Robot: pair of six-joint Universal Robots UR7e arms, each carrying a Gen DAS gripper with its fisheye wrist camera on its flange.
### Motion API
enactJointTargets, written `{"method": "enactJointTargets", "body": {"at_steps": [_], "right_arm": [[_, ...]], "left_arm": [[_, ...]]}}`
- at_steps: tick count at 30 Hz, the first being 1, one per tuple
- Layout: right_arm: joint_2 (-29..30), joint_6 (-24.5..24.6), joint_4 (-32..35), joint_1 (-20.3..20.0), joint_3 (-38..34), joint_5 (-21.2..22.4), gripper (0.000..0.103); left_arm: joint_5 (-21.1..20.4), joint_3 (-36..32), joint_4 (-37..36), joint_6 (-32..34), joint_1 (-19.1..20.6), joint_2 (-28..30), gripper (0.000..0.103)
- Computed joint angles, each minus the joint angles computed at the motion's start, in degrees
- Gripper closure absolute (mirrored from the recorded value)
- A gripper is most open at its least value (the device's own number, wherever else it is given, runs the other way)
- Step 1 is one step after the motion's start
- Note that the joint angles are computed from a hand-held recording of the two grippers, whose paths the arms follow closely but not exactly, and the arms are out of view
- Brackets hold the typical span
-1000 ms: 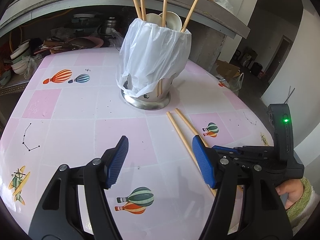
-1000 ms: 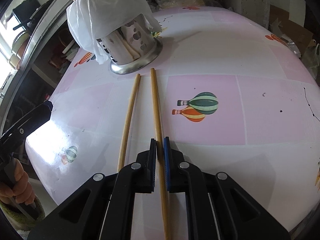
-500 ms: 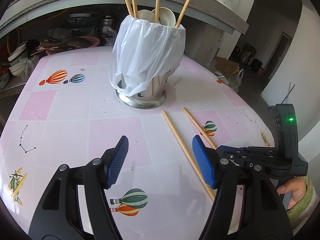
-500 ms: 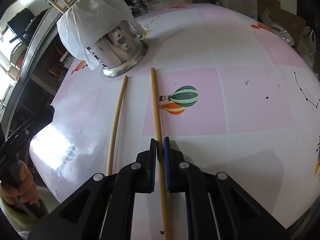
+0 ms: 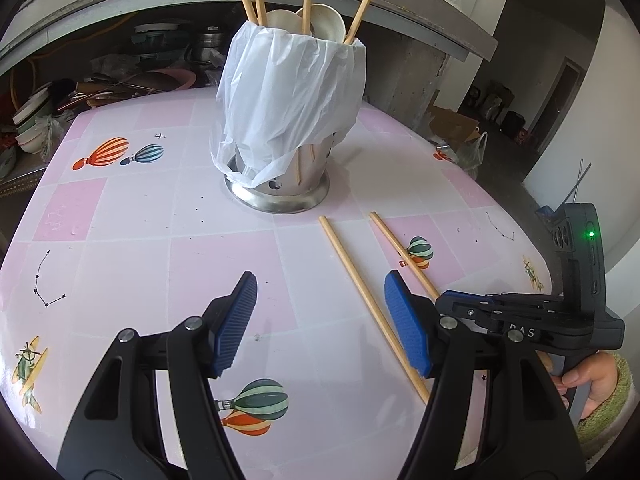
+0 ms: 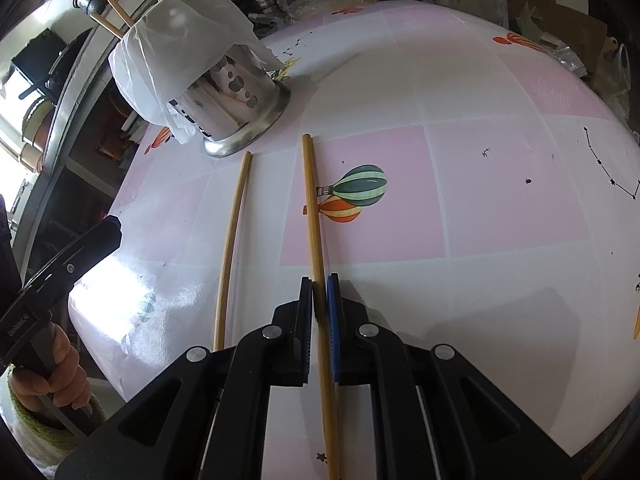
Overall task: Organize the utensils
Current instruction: 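Close the left tool on the separated chopstick and lift it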
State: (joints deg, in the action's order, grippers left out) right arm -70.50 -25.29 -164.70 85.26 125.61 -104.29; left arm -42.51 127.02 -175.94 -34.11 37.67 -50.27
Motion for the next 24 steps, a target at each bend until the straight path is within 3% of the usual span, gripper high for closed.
{"method": "enactJointTargets", "body": {"at_steps": [5, 10, 20, 24], "right_arm": [[-0.3, 0.5, 1.4, -0.3, -0.4, 0.9, 0.094], [-0.8, -0.1, 0.9, -0.8, -0.2, 1.8, 0.079], [-1.3, -0.2, 1.2, -1.7, -0.5, 3.4, 0.078], [-1.4, -0.2, 1.5, -1.9, -0.5, 3.7, 0.078]], "left_arm": [[-0.3, -1.0, 0.5, 0.3, 0.6, 0.6, 0.040], [-0.9, -2.6, 0.8, 1.3, 1.3, 1.5, 0.040], [-3.5, -10.0, 2.8, 6.3, 4.4, 6.4, 0.040], [-1.8, -14.3, 8.1, 7.5, 5.3, 9.0, 0.047]]}}
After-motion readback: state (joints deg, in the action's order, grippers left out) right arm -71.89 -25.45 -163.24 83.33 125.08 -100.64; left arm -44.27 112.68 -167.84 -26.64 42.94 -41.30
